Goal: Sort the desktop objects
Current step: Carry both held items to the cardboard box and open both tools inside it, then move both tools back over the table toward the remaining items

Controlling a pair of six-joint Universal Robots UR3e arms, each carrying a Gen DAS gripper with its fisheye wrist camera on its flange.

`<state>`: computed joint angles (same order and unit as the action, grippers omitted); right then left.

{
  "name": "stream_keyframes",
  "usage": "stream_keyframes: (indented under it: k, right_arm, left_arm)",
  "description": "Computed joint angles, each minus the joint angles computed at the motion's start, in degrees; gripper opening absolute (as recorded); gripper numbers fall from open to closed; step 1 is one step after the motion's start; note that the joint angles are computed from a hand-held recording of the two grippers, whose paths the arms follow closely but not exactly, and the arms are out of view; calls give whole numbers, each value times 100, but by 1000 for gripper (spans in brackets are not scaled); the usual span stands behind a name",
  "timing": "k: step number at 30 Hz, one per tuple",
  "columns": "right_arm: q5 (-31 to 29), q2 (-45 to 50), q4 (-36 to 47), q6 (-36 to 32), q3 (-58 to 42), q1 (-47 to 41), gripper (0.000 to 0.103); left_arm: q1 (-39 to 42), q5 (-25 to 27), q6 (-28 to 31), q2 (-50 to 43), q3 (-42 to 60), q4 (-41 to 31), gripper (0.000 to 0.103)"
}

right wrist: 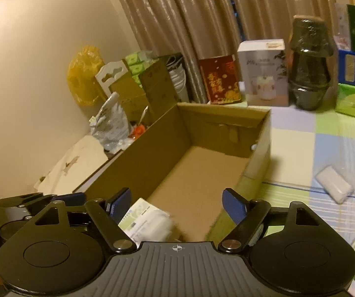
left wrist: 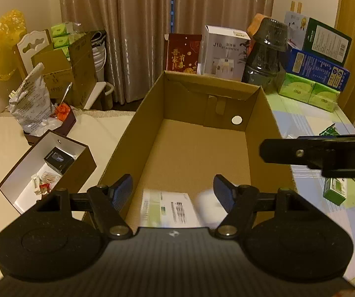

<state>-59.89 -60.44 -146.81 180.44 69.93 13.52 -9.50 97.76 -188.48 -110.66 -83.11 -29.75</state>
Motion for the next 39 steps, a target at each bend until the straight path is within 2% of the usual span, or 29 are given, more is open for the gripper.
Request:
stream_keyframes:
  k: [3, 7, 12, 17, 23, 26, 30, 34, 39]
  right_arm:
    - [104, -569, -256, 10, 755, -275, 80]
    - [238, -1741, -605, -197, 2326, -842, 82]
    - [340, -3575, -411, -969, 4400, -1976, 84]
    - [629, -5540, 885, -2353, 5720, -3733, 86]
    - [1236, -6997, 3253, -3983, 5908, -6013, 86]
    - [1487, -7273, 3834, -4494, 5861, -6724, 87]
    - [1551, -7118, 3877, -4591, 5843, -7063, 88]
    - [1508, -6732, 3416, -4668, 5891, -6953, 89]
    - [1322, -5784, 2291, -4761, 5795, -6393, 89]
  left_arm:
    - [-80, 83, -86, 171, -130, 18, 68]
    - [-315, 278, -260, 484, -357, 78, 69]
    - [-807, 520, -521, 746, -462, 108, 72]
    - [-1491, 753, -826, 610, -127, 3, 73]
    - [-2231, 732, -1034, -134, 796, -299, 76]
    - [-2542, 721, -991, -739, 1593, -666, 77]
    - [-2827, 705, -920, -1493, 2564, -1022, 79]
    - [-2963, 696, -815, -2162, 3466, -1361, 83]
    - [-2974, 572, -764, -2891, 4548, -1894, 85]
